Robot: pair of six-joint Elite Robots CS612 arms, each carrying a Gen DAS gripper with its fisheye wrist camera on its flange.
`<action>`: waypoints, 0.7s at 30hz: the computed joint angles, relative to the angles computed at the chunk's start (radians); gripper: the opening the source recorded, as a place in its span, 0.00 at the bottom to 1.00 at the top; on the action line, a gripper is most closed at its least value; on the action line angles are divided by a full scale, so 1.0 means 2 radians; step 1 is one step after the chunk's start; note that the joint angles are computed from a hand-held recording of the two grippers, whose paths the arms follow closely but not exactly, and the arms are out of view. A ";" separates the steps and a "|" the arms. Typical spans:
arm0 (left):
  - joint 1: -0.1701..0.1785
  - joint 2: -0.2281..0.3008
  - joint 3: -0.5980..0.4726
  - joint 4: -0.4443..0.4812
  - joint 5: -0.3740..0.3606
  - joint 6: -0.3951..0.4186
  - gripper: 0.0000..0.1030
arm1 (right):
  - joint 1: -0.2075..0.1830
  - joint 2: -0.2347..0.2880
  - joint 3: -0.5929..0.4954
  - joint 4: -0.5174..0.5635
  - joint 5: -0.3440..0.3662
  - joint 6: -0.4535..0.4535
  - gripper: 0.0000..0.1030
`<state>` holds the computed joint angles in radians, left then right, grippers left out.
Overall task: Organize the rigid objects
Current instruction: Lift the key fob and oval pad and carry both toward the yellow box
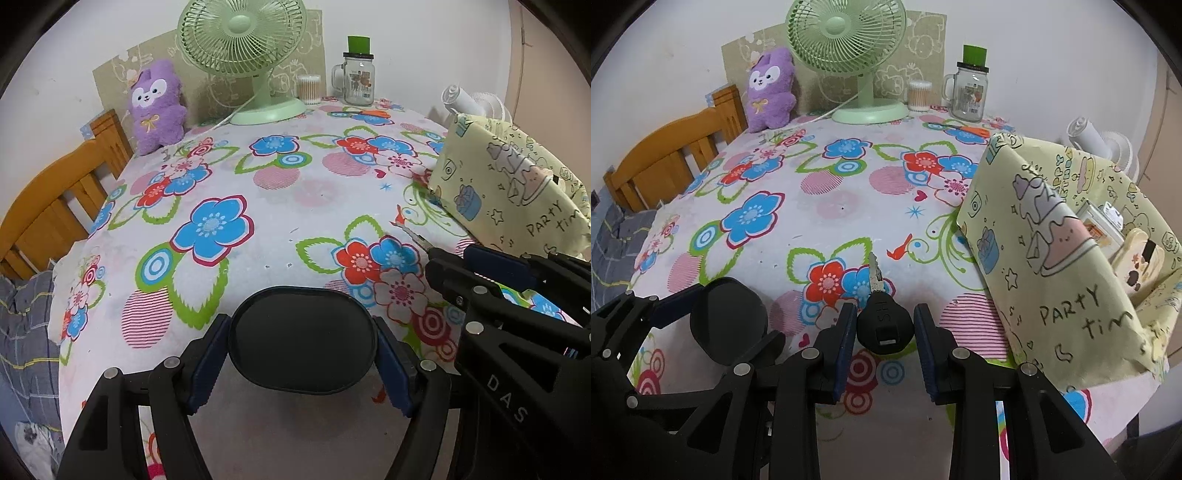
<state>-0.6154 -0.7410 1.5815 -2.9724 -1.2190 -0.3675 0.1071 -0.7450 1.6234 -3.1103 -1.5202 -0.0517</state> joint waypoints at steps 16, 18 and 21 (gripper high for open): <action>-0.015 -0.026 0.023 -0.009 0.024 -0.022 0.74 | -0.006 -0.028 0.030 -0.028 0.015 -0.017 0.34; -0.016 -0.029 0.024 -0.008 0.028 -0.024 0.74 | -0.007 -0.032 0.034 -0.030 0.018 -0.020 0.34; -0.019 -0.033 0.026 -0.006 0.033 -0.028 0.74 | -0.010 -0.037 0.038 -0.032 0.022 -0.022 0.34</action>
<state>-0.6542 -0.8078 1.6328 -2.9834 -1.1523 -0.4240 0.0877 -0.8191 1.6992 -3.1740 -1.4761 -0.0950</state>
